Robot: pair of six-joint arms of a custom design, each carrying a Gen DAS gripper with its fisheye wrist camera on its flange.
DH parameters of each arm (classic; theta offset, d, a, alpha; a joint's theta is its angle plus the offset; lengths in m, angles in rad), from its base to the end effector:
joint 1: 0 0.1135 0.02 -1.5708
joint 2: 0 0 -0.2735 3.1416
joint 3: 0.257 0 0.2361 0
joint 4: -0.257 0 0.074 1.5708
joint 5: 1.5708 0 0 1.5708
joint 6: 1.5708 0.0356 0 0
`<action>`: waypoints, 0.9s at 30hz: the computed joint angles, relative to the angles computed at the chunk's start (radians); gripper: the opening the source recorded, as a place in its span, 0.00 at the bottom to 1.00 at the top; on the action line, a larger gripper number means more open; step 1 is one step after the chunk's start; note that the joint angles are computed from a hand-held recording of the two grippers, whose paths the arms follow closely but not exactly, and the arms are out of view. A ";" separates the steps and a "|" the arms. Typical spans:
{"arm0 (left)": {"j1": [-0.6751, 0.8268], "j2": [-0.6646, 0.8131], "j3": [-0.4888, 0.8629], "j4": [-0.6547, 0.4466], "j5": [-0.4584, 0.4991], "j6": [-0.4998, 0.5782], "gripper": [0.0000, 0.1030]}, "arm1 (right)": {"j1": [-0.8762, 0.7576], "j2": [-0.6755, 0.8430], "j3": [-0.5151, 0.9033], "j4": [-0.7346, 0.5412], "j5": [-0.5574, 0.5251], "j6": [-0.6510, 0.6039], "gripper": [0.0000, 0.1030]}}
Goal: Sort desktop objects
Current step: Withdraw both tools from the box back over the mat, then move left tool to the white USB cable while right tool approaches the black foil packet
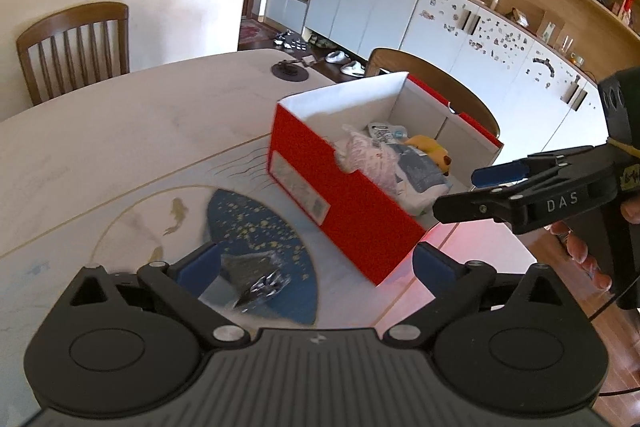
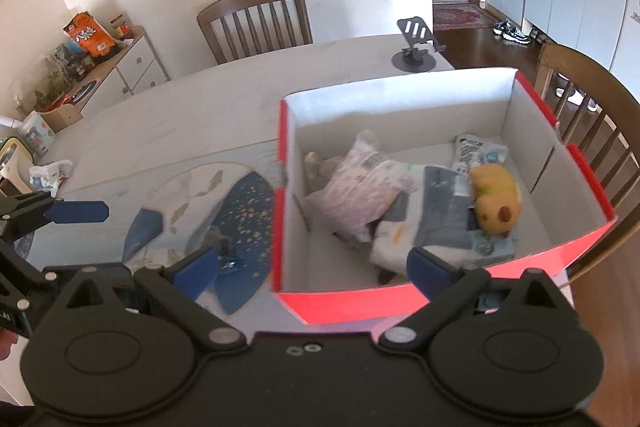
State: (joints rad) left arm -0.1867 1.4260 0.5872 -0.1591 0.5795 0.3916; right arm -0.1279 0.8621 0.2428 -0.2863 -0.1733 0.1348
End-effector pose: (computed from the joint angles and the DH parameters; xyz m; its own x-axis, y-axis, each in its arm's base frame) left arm 0.2264 -0.0626 0.1672 -0.5926 0.4370 -0.6767 0.7283 0.6495 -0.2184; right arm 0.1298 -0.0105 0.1517 -0.7706 0.2326 -0.5934 0.1248 0.9681 0.2174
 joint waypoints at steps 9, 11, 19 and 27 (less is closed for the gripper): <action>0.199 0.035 0.021 -0.099 0.092 0.175 1.00 | 0.334 0.042 0.009 0.039 0.211 0.261 0.98; 0.234 0.040 0.026 -0.121 0.105 0.210 1.00 | 0.388 0.075 0.015 0.059 0.243 0.302 0.98; 0.355 0.117 0.047 -0.187 0.140 0.366 1.00 | 0.536 0.231 0.050 0.154 0.311 0.399 0.98; 0.461 0.210 0.034 -0.172 0.147 0.495 1.00 | 0.606 0.436 0.109 0.276 0.315 0.423 0.98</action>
